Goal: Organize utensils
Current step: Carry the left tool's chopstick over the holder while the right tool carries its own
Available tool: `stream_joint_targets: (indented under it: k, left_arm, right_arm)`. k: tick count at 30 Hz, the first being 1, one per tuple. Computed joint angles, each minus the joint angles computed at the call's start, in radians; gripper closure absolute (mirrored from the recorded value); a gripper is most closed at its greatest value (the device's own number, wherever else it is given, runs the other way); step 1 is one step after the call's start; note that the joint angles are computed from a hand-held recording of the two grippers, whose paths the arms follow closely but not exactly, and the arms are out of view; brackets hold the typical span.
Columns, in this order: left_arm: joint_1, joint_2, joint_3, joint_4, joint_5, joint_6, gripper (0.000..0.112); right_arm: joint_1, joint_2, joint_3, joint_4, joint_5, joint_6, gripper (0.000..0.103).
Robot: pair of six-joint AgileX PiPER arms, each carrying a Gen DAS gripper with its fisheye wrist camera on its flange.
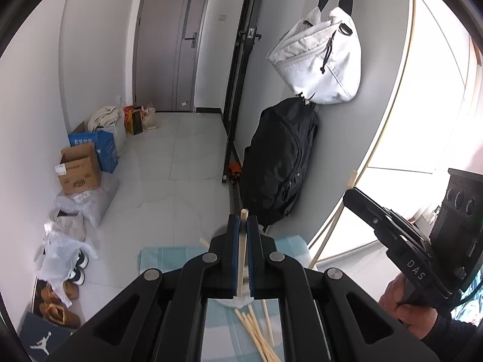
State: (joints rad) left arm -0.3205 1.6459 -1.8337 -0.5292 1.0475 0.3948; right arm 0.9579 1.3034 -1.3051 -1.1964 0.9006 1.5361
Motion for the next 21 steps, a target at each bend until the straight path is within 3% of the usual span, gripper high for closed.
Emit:
stream_joint_targets:
  k: [8, 13, 21]
  left_arm:
    - [-0.030, 0.163, -0.233, 0.025, 0.023, -0.068, 0.111]
    - [-0.052, 0.252, -0.332, 0.060, 0.031, -0.115, 0.111]
    - [-0.064, 0.327, -0.354, 0.073, 0.031, -0.112, 0.111]
  right_arm:
    - [-0.164, 0.067, -0.043, -0.025, -0.123, -0.062, 0.099]
    - [-0.232, 0.116, -0.018, -0.091, -0.170, -0.002, 0.099]
    - [-0.341, 0.174, 0.020, -0.173, -0.287, 0.089, 0.099]
